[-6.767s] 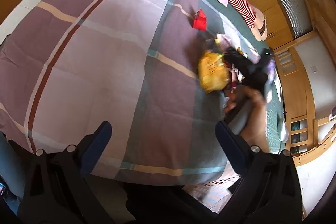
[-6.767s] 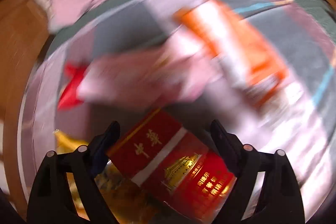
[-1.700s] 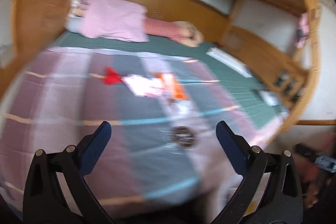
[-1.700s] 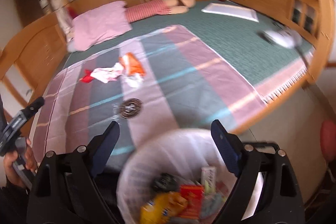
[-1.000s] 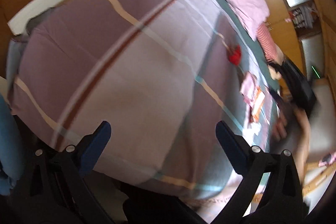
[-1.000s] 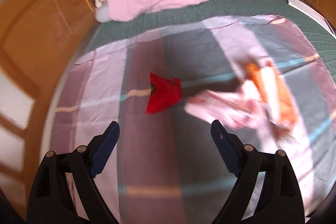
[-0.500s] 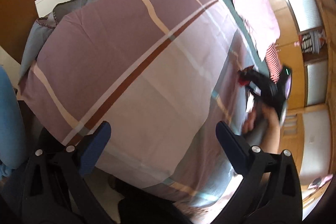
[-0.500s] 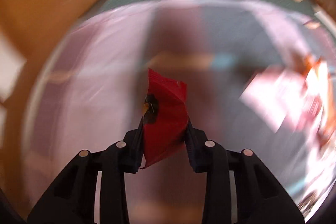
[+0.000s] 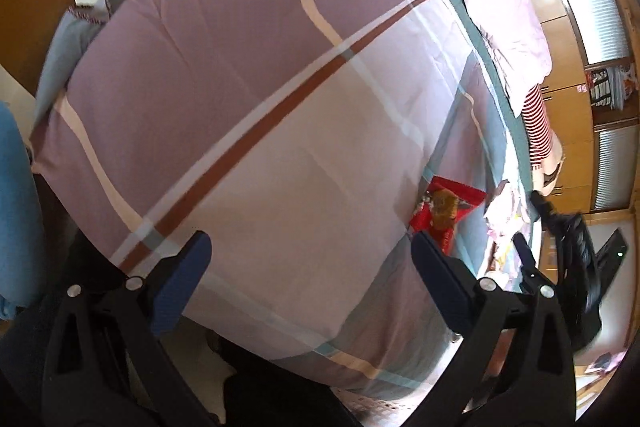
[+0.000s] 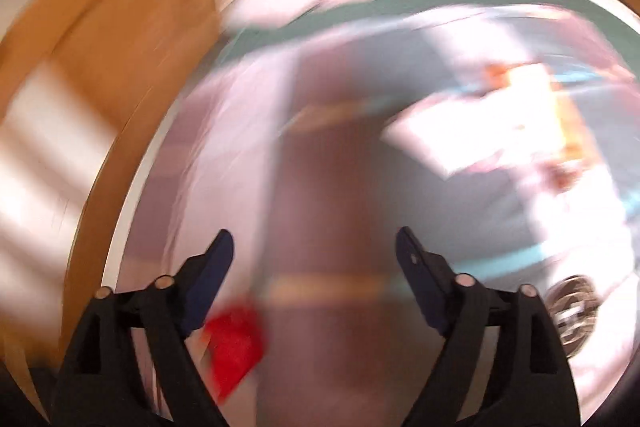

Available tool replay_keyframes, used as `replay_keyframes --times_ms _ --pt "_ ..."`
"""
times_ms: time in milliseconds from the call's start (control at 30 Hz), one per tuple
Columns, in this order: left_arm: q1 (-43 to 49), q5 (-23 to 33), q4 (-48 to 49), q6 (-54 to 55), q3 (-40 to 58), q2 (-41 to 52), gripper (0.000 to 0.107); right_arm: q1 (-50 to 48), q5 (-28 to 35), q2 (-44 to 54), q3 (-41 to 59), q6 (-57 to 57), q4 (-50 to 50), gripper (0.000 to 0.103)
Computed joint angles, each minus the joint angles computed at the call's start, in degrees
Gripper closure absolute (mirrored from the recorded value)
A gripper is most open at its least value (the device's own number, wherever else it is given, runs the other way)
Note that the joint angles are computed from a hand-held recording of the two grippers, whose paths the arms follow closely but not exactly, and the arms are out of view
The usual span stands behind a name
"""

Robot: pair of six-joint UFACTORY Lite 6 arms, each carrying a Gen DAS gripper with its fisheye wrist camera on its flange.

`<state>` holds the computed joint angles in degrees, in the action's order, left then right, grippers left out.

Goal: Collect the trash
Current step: 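Grasp the white paper bag with the right tool, then grasp the red snack packet with the left tool while the right tool holds the paper bag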

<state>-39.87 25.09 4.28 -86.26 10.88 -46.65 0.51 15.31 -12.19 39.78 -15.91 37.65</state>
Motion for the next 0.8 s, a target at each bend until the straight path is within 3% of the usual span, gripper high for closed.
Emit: replay_keyframes --times_ms 133,200,267,367,433,467,533,600,700,800 --pt "-2.3 -0.7 3.1 -3.2 0.7 0.4 0.008 -9.8 -7.7 18.6 12.8 24.0 -18.6 0.015" --pt "-2.6 -0.6 3.3 -3.2 1.0 0.2 0.008 -13.0 -5.1 28.8 21.3 33.8 -28.2 0.015" --pt "-2.1 -0.5 3.5 -2.9 1.1 0.5 0.008 -14.2 -2.9 35.6 26.6 34.9 -28.3 0.015" --pt "-0.6 -0.2 1.8 -1.5 0.7 -0.4 0.008 -13.2 -3.2 38.5 26.9 20.4 -14.9 0.019" --pt "-1.9 0.7 4.1 -4.6 0.9 -1.3 0.008 -12.0 -4.4 37.5 24.7 13.6 -9.4 0.035" --pt "-3.1 0.8 6.5 -7.0 1.5 -0.6 0.008 -11.1 -5.2 36.2 23.2 8.7 -4.9 0.055" --pt "-3.9 0.5 7.9 -7.8 2.4 1.0 0.008 -9.9 -4.6 33.8 21.3 2.4 -0.4 0.067" --pt "-3.4 0.0 7.3 -6.6 2.9 2.6 0.008 -6.8 -4.6 30.7 18.6 0.5 0.4 0.074" --pt "-2.7 0.6 8.4 -7.3 3.3 3.2 0.008 -2.3 -5.2 19.9 8.2 -3.6 6.1 0.075" --pt "-2.3 1.5 9.7 -6.7 4.4 4.6 0.008 4.4 -3.8 7.6 -0.7 9.0 -2.5 0.075"
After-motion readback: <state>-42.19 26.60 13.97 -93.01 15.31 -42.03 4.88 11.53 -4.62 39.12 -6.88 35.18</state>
